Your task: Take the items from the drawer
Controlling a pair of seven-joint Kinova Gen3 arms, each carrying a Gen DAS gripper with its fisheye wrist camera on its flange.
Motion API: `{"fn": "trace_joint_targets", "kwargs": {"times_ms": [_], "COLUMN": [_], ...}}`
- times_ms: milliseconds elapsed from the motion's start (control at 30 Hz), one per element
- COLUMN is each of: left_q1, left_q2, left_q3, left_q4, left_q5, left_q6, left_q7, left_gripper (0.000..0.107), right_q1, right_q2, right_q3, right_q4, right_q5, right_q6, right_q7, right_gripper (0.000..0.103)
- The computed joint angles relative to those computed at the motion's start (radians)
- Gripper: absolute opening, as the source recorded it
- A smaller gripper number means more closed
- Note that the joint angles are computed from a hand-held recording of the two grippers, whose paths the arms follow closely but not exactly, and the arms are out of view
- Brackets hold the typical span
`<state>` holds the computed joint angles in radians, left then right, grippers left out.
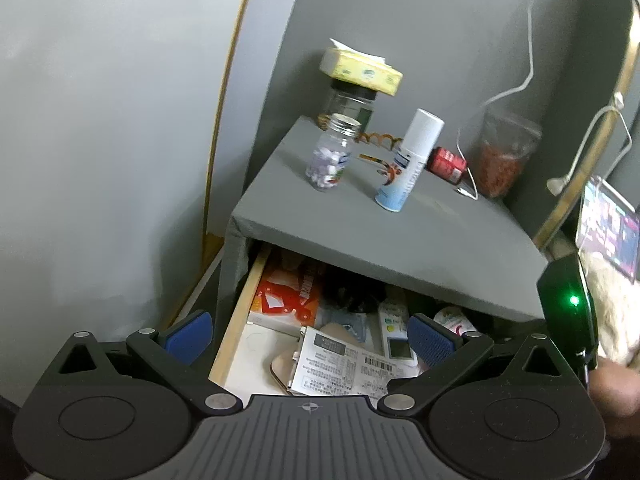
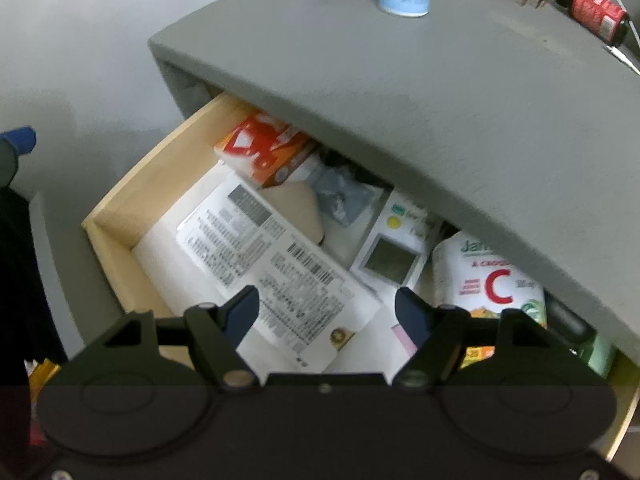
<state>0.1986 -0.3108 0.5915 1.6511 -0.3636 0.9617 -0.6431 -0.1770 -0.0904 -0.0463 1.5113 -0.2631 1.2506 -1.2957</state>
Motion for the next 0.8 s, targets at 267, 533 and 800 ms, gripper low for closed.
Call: {"fn": "trace_joint_targets", "kwargs": {"times_ms": [267,533,800], "left_q1": [0.007,0.008,-0.002], "left_q2": [0.001,-0.006,-0.01], "left_q3": [-0.006,-0.01,-0.009], "left_q4": [0.004,0.006,0.007], "left_q5": [0.002,0.01,0.019], "left_q6": [-0.007,-0.012,-0.014], "left_q7": [-0.001,-0.006,-0.009], "left_gripper": [0.103,0.103,0.103], "right_q1": [-0.004,-0.008,-0.013], "right_q2": [-0.01,-0.008,-0.006], "right_q3": [0.0,-0.007,-0.009], "right_q4": [0.006,0.022,0.026], "right_q5": [0.001,0.014,0.016], "right_q6": [0.003,0.001,0.001], "right_q7": [0.002,-0.001,-0.006], "right_gripper": [0.073,0.073,0.073]}}
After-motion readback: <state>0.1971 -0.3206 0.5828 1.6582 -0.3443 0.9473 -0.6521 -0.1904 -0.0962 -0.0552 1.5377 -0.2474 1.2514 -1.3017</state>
